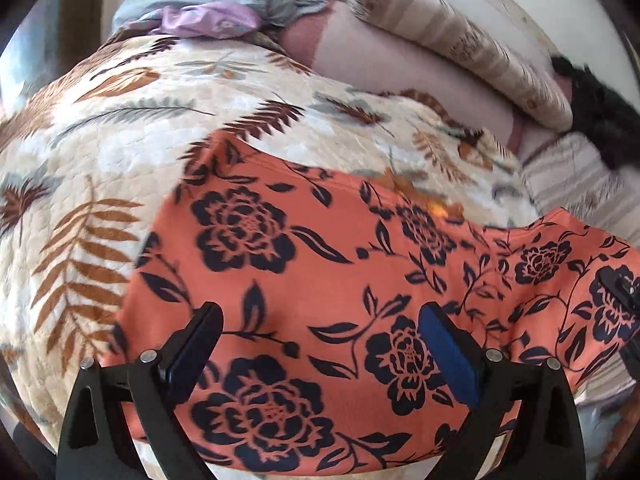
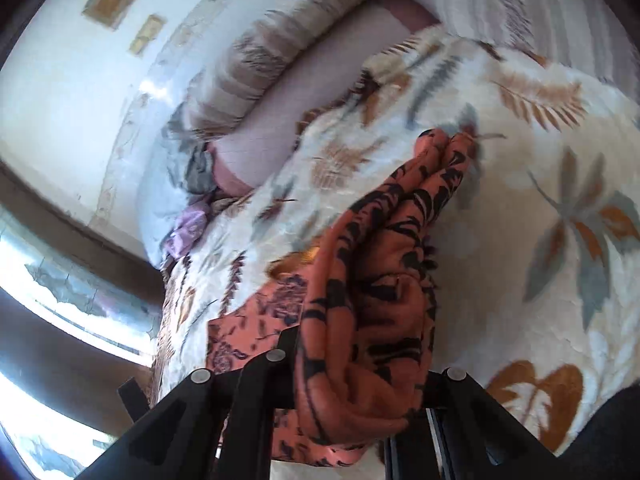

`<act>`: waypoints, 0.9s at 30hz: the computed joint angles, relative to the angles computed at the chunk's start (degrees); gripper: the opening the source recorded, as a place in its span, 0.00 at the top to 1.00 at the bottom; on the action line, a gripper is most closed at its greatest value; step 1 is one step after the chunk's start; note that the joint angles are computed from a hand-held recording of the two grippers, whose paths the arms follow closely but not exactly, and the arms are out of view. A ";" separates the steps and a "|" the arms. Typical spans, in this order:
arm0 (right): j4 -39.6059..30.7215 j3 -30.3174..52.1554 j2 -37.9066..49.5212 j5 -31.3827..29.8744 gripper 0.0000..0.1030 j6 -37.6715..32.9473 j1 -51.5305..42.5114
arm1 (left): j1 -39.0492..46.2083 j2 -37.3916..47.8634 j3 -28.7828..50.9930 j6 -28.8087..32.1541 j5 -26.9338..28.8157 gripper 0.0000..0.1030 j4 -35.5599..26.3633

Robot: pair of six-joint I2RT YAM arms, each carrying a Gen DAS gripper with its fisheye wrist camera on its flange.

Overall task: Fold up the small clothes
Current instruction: 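Grasp the strip end with the left gripper while the right gripper grasps beside it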

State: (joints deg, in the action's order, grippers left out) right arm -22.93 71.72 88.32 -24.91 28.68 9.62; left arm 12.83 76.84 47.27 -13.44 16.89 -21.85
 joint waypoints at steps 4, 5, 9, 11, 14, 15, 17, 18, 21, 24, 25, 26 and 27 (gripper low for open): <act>-0.46 6.18 4.61 5.18 0.89 -4.44 14.81 | 16.04 -2.21 -0.59 1.12 15.51 0.05 -2.67; 0.09 6.69 7.09 5.01 0.89 -4.29 17.30 | 19.16 -1.10 0.26 2.15 19.29 0.05 -4.04; 0.22 9.35 19.41 4.18 0.89 -3.03 23.29 | 23.37 8.03 6.25 7.29 28.95 0.05 -11.27; 1.36 8.94 22.23 2.90 0.88 -1.29 24.01 | 22.18 11.91 8.36 7.86 31.44 0.05 -12.93; 2.35 7.70 20.65 2.09 0.89 -1.11 23.28 | 19.70 14.87 10.88 5.33 33.35 0.05 -12.90; 2.18 7.62 19.88 1.88 0.89 -1.59 22.97 | 18.77 15.67 12.02 3.86 33.87 0.05 -12.72; 1.39 8.31 18.90 1.50 0.89 -2.71 22.57 | 16.64 17.76 14.73 1.80 36.35 0.05 -12.48; 1.03 8.48 18.47 1.60 0.89 -3.50 22.48 | 15.61 19.37 16.64 1.02 37.27 0.05 -13.15; 1.18 7.80 17.62 2.47 0.89 -4.98 22.76 | 12.44 22.40 21.75 -1.90 34.91 0.05 -14.37; 1.70 7.20 17.91 3.83 0.89 -5.38 23.78 | 9.44 26.12 28.60 -2.07 32.06 0.05 -16.85; 1.82 6.83 17.89 4.62 0.89 -5.78 24.19 | 8.52 27.35 31.04 -0.51 30.35 0.05 -18.57; 1.61 6.93 17.93 5.27 0.89 -6.22 24.45 | 7.50 28.47 33.16 0.73 28.85 0.23 -19.69; 1.87 6.54 17.81 6.05 0.89 -6.51 24.83 | 6.48 30.22 36.06 2.69 27.26 0.57 -22.17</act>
